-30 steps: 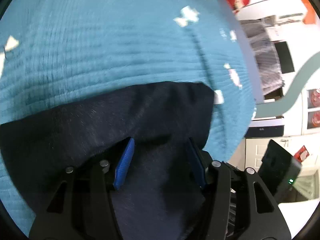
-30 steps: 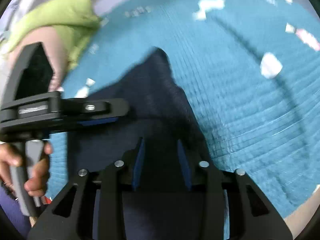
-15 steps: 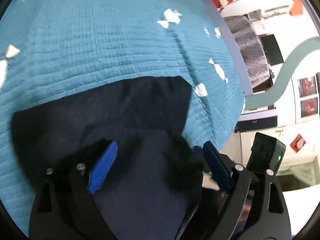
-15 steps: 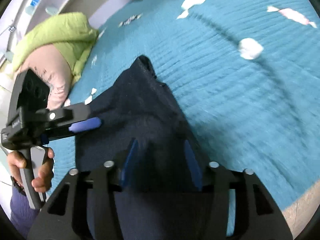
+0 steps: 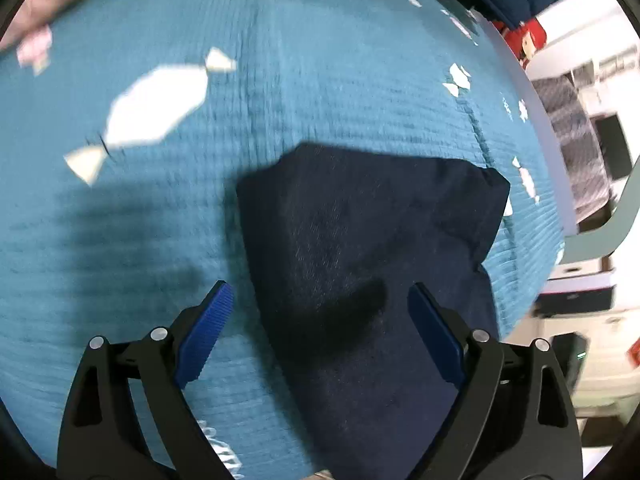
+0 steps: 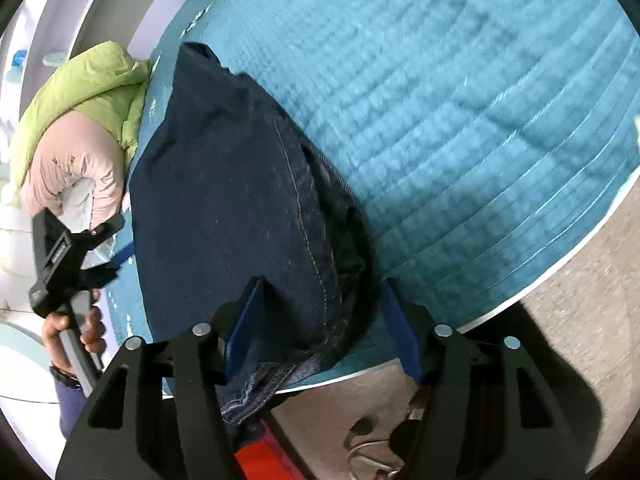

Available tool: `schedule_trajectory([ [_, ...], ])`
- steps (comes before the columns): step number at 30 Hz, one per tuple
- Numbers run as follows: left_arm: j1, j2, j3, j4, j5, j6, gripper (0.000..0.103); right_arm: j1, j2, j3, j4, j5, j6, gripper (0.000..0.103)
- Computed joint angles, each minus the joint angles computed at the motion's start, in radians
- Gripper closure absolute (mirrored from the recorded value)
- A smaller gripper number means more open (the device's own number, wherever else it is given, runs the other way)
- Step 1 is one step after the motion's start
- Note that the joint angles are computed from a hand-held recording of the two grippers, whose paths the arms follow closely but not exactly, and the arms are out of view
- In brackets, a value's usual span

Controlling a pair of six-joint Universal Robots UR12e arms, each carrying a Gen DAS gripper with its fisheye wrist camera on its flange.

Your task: Fold large clothes

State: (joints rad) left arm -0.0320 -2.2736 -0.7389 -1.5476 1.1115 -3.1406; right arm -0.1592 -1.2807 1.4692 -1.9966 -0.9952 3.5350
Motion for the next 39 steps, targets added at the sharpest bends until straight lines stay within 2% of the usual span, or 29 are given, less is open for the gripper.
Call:
schedule_trajectory([
  [2,-0.003,-0.003,-0.005,0.004,0.007,-0.011,0.013,-0.003,0.001,0.01,-0.004,0.042,0.032,0.041],
  [4,-0.003,-0.006,-0.01,-0.001,-0.021,-0.001,0.013,0.0,0.001,0.011,-0.008,0.025,0.035,0.041],
  [9,-0.015,-0.018,-0.002,0.003,0.017,0.004,0.009,0.007,0.0,0.008,-0.019,0.021,0.069,0.038],
  [12,-0.011,-0.024,-0.009,0.0,-0.002,0.0,0.005,0.008,0.006,0.02,-0.069,0.097,0.102,0.038],
  [14,-0.005,-0.028,-0.014,-0.007,-0.025,-0.02,0.004,0.013,0.012,0.018,-0.07,0.079,0.108,0.038],
  [17,-0.001,-0.027,-0.027,0.007,-0.056,-0.052,0.004,0.015,0.014,0.039,-0.132,0.085,0.167,0.037],
  [18,-0.003,-0.027,-0.027,0.016,-0.052,-0.05,0.005,0.017,0.013,0.039,-0.139,0.078,0.174,0.039],
  [19,-0.006,-0.026,-0.029,0.028,-0.048,-0.042,0.009,0.019,0.011,0.036,-0.136,0.068,0.167,0.048],
  [20,-0.012,-0.026,-0.023,0.033,-0.032,-0.034,0.01,0.024,0.008,0.031,-0.134,0.045,0.147,0.06],
  [21,-0.014,-0.025,-0.022,0.036,-0.019,-0.036,0.013,0.022,0.003,0.037,-0.149,0.052,0.144,0.063],
  [23,-0.013,-0.013,-0.041,0.066,-0.015,-0.048,0.021,0.019,-0.005,0.049,-0.174,0.061,0.161,0.077],
  [25,-0.014,0.007,-0.072,0.109,-0.008,-0.04,0.026,0.016,-0.011,0.064,-0.208,0.081,0.162,0.084],
  [28,-0.017,0.022,-0.079,0.129,-0.009,-0.025,0.032,0.029,-0.019,0.037,-0.199,0.037,0.109,0.085],
  [33,-0.017,0.033,-0.06,0.135,-0.041,0.005,0.039,0.032,-0.029,0.015,-0.228,0.044,0.081,0.086],
  [36,-0.016,0.03,-0.042,0.147,-0.087,-0.004,0.041,0.024,-0.033,0.008,-0.258,0.047,0.074,0.086],
  [39,-0.03,0.002,0.017,0.143,-0.107,-0.005,0.041,0.002,-0.04,0.008,-0.286,0.057,0.071,0.086],
])
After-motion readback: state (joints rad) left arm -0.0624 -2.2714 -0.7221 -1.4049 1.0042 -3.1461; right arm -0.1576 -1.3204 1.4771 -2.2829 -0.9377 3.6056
